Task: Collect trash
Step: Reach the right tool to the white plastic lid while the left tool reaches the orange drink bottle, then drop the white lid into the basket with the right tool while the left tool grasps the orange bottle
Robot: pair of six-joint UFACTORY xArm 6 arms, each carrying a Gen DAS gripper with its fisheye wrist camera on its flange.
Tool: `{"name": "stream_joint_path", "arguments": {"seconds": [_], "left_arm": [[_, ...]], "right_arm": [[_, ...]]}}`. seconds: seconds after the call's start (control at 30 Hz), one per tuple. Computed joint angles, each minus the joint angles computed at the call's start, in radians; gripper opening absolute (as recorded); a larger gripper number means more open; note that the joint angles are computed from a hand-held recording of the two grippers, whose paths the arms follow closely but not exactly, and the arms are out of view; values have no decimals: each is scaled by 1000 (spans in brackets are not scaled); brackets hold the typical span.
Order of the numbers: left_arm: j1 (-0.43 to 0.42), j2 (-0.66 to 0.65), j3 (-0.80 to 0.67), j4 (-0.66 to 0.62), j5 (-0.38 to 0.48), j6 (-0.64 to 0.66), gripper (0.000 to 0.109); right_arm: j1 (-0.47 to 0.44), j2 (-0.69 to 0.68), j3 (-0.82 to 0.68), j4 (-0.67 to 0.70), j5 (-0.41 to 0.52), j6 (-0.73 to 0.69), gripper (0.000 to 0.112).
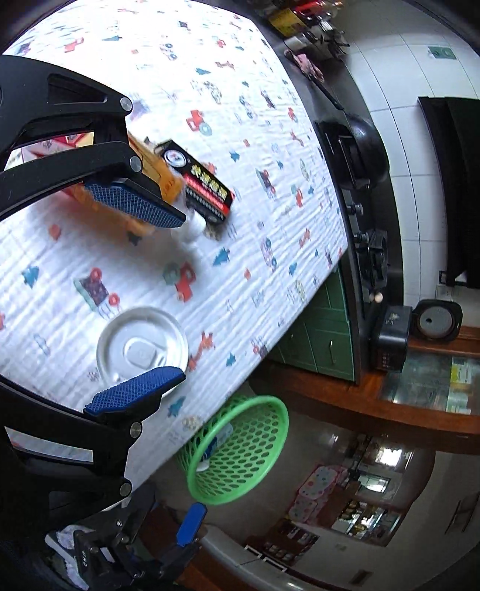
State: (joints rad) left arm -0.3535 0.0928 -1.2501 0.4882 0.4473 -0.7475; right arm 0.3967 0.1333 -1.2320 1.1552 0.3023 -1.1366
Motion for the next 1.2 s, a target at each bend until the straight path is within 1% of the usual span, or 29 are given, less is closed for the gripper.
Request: {"name": "stream_joint_path", "arguments": {"seconds": [0.1,0.2,0.27,0.3,0.43,0.57,0.7,0.97,1.03,1.13,1.2], "left_arm": [[41,-46,61,3,12,-3,77],[77,-85,110,-15,16,28,77],[90,-104,137,-34,22,62,77],[95,-109,145,-37,27,73,79],[116,-126,171,-65,32,131,81],[132,-132,189,-94,29,193,83],[142,-122,193,-141,24,262,83],[140,-87,167,-205,37,377,83],[139,-83,163,-214,39,400,83],[135,-72,149,-245,62,454,83],[132,-67,146,-216,66,450,83]], "right_arm": [[25,36,-31,-77,29,65,92],[46,80,-69,-150,53,126,93],[57,117,-104,-211,84,183,94],[60,136,-123,-236,95,207,94],[83,189,-170,-355,94,292,94],[83,231,-212,-453,121,369,94],[85,264,-253,-515,159,411,95],[94,338,-338,-661,191,520,95],[91,357,-365,-667,211,528,95],[94,367,-380,-695,214,544,95],[96,373,-387,-711,210,554,94]]}}
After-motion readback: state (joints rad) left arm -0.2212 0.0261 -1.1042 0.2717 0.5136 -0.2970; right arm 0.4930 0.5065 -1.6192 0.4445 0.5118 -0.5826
